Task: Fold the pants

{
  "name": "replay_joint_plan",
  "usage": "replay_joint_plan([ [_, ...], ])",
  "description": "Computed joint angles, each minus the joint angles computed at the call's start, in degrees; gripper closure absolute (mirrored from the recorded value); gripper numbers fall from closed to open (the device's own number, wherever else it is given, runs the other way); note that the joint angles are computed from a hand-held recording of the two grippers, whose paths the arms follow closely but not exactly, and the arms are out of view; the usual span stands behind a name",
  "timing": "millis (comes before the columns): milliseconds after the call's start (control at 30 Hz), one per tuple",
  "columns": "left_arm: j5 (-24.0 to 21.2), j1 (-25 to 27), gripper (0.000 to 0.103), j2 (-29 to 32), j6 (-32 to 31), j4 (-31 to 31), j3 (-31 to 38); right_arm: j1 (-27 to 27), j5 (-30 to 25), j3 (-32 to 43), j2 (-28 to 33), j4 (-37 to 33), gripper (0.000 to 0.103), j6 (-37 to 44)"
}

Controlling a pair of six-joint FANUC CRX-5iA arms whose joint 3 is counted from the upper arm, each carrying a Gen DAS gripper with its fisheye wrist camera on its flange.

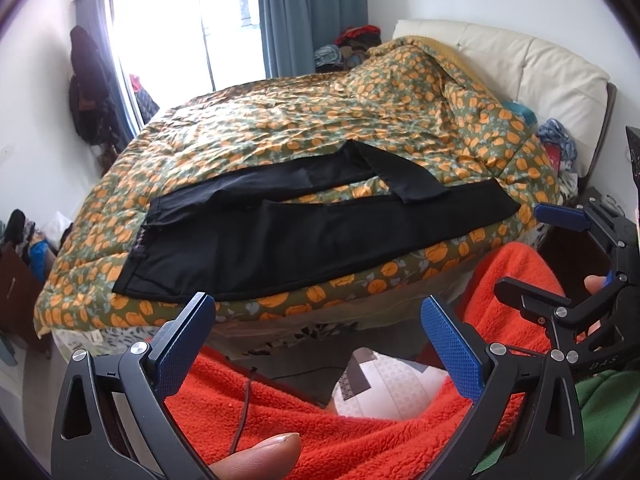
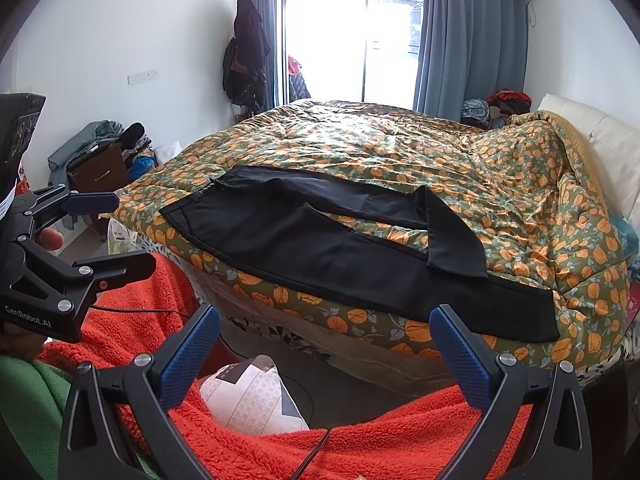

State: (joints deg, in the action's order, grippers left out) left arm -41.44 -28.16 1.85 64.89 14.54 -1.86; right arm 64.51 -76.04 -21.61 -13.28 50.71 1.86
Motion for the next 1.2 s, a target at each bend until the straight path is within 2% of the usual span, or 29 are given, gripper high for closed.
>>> replay_joint_plan([
  [1200,-0.5,-0.7,0.000,0.5,0.9,-2.2,1.2,-0.2,0.5,-0.9,-1.0,-0.5,0.000,-1.2],
])
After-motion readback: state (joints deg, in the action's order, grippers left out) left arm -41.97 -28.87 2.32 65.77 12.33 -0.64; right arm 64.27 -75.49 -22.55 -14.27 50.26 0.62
